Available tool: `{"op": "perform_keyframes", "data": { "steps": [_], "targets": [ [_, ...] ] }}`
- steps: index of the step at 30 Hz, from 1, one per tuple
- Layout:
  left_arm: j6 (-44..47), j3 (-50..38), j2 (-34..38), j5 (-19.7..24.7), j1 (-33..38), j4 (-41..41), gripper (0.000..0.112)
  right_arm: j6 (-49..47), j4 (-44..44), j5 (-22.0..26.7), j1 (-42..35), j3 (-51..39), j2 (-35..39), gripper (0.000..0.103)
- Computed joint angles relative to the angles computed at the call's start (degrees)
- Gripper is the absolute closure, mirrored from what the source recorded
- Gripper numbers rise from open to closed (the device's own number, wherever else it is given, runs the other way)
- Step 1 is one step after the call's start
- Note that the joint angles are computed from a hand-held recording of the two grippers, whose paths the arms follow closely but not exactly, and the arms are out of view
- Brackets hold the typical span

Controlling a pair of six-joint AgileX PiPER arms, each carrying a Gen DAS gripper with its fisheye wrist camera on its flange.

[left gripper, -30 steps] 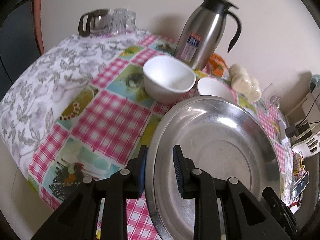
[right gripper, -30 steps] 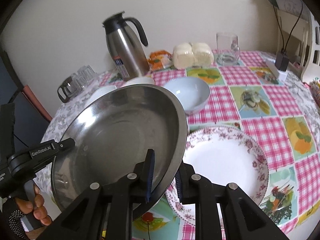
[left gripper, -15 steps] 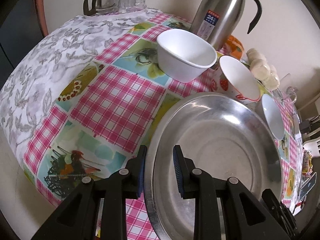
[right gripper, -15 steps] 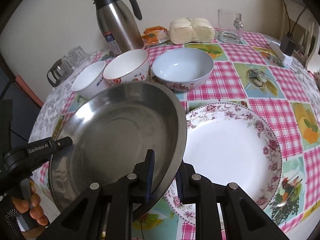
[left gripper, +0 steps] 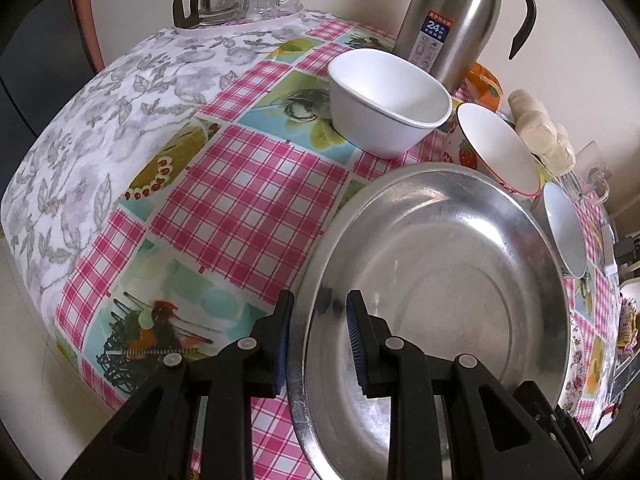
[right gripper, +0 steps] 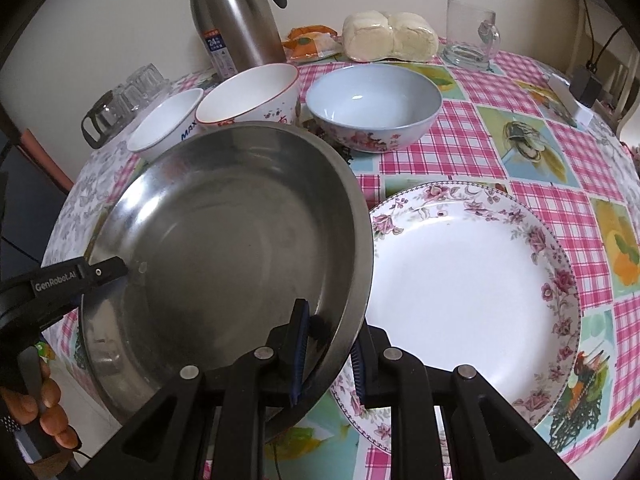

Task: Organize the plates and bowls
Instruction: 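Lower the steel basin onto the cloth near the bowls and open both tools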

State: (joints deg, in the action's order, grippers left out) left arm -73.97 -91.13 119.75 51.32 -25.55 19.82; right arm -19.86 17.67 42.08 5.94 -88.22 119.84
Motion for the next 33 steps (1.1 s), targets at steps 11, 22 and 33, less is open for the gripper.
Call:
{"op": "perform_keyframes", "data": {
  "steps": [11, 22, 33],
  "targets": [
    [-0.18, -0.77, 0.32, 1.26, -0.06, -0.19, 0.078, 0.29, -0.33, 1.08, -0.10, -0.70, 0.25, 0.082],
    [-6.04, 0.93, -2.58, 1.92, -1.24, 5.11, 0.072, -0.62, 1.41, 0.15, -1.41, 0.31, -2.46, 0.078],
    [-9.39, 1.80, -4.29, 2.37, -2.19, 8.13, 0.071, -1.38, 3.70, -3.73, -2.55, 2.54, -4.76, 0.037]
  ]
}}
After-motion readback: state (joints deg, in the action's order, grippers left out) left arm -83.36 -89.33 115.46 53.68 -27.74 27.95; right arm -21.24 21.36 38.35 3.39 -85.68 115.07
